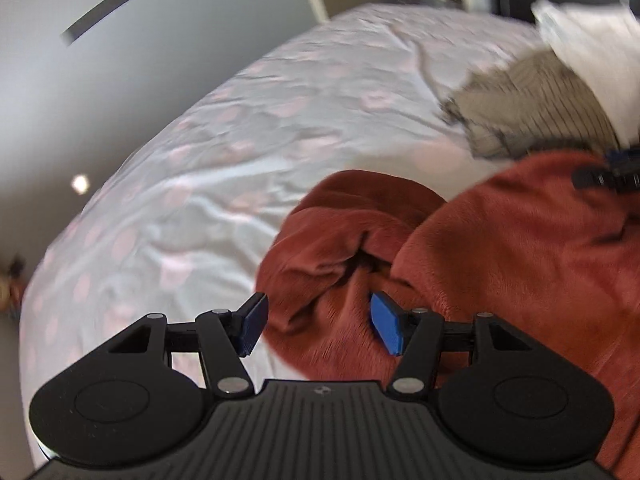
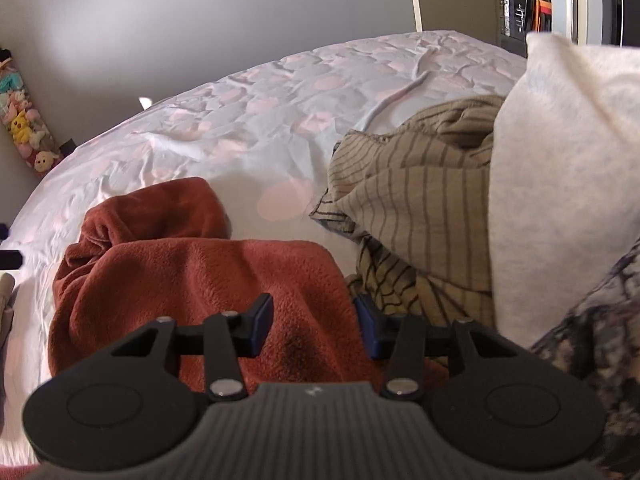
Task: Fold clothes
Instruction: 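Grasp the blanket fold with the left gripper and drag it toward the pillow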
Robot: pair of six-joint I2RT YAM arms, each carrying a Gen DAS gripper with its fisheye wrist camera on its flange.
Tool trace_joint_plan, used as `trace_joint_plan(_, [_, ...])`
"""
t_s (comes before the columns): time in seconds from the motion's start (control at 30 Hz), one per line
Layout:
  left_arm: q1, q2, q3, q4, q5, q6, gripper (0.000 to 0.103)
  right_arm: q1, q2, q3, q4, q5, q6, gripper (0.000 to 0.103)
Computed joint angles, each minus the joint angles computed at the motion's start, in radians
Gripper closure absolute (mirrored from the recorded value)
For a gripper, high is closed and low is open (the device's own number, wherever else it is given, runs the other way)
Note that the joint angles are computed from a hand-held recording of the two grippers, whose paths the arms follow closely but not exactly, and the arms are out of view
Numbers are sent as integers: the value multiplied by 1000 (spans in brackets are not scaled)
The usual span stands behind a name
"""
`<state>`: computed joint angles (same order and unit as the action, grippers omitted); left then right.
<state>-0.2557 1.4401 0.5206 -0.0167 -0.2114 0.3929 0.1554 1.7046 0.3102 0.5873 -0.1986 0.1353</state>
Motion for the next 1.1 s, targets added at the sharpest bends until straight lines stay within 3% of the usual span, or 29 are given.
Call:
trace_joint_plan(0.2, [-130,350,127,194,-190,319,48,-38,135,1,161,-83,18,54])
trace_joint_plan(0.33, [-192,528,170,362,-268,551,48,-75,189,13,202,-115,5,54])
trace_joint_plan(0.37, [-203,558,188,365,-268,576,53,-84,199,14,208,-122,2,54])
trace_joint_plan(0.4, [-212,585,211,351,-263,588,72,-93,207,15,212,-129,-2,54])
trace_joint_plan(0.43, [-217,606,245,306,-256,569,91,-102,214,16,215,-136,-7,54])
trace_joint_plan(0.5, [-206,619,294,227,-230,483,95,-119,228,18,220,-150,-14,53])
trace_joint_plan(0.7, [-61,458,331,57,-167,223,97,-139,242,22,215,-170,-24,53])
trace_joint_plan(0.87, [118,232,295,-81,-149,53,98,-133,234,17,206,-160,-34,53])
trace_joint_plan(0.97, [270,58,231,-167,-85,-77,98,-134,229,17,197,-157,-35,53])
trace_joint_plan(1.1, [510,-105,107,-213,-8,-115,98,-127,227,26,174,-147,-35,53])
